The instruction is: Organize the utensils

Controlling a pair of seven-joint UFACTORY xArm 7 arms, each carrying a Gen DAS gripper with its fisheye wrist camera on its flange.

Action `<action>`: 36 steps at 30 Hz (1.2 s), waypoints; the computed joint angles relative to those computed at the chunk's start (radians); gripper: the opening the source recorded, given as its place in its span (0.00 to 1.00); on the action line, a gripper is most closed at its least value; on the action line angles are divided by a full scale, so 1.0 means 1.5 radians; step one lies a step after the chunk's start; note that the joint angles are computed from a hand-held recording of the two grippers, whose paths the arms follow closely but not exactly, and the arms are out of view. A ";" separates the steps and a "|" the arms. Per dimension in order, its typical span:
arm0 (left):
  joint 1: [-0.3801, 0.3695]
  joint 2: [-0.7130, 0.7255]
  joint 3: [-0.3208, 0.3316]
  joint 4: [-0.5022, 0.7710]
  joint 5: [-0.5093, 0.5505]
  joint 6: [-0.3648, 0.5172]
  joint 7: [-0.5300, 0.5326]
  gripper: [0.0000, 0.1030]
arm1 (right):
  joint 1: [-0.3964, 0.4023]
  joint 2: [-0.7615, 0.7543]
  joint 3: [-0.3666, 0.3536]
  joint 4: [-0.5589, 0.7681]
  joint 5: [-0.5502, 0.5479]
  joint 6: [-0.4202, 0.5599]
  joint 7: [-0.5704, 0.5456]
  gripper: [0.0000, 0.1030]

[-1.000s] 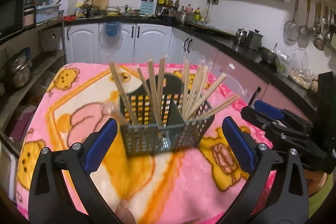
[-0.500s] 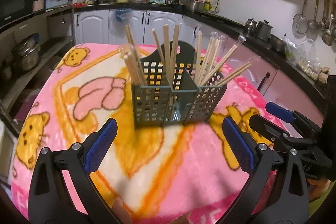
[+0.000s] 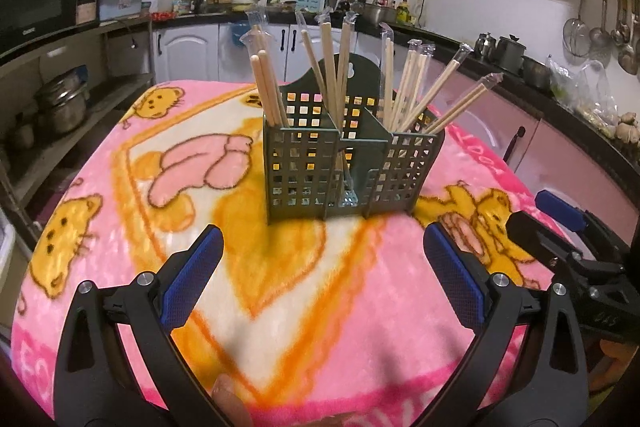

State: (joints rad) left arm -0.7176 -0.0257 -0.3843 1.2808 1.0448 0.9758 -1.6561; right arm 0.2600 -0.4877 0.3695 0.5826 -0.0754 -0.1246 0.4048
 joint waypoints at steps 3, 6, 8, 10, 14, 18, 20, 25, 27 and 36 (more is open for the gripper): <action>-0.005 -0.004 -0.006 -0.010 0.025 0.009 -0.026 0.90 | -0.049 -0.022 0.044 -0.019 -0.001 -0.032 0.010 0.93; -0.012 -0.002 -0.014 -0.015 0.059 0.038 -0.048 0.90 | -0.067 -0.036 0.060 -0.037 0.008 -0.056 0.017 0.94; -0.016 -0.006 -0.015 -0.021 0.078 0.044 -0.067 0.90 | -0.082 -0.044 0.074 -0.042 0.015 -0.062 0.020 0.94; -0.016 -0.012 -0.016 -0.034 0.098 0.036 -0.093 0.90 | -0.097 -0.053 0.091 -0.052 0.023 -0.075 0.024 0.94; -0.028 0.010 -0.028 -0.013 0.115 0.108 -0.102 0.90 | -0.143 -0.074 0.142 -0.067 0.041 -0.092 0.033 0.94; -0.044 0.014 -0.018 -0.017 0.131 0.118 -0.112 0.90 | -0.174 -0.090 0.177 -0.080 0.055 -0.112 0.039 0.94; -0.046 0.010 -0.015 -0.025 0.136 0.112 -0.121 0.90 | -0.190 -0.095 0.194 -0.085 0.062 -0.123 0.041 0.94; -0.044 0.007 -0.013 -0.039 0.143 0.097 -0.137 0.90 | -0.203 -0.100 0.210 -0.092 0.075 -0.139 0.040 0.94; -0.043 0.009 -0.013 -0.040 0.142 0.091 -0.137 0.90 | -0.207 -0.103 0.216 -0.094 0.081 -0.140 0.041 0.94; -0.040 0.006 -0.013 -0.047 0.143 0.081 -0.144 0.90 | -0.202 -0.106 0.214 -0.097 0.082 -0.136 0.040 0.94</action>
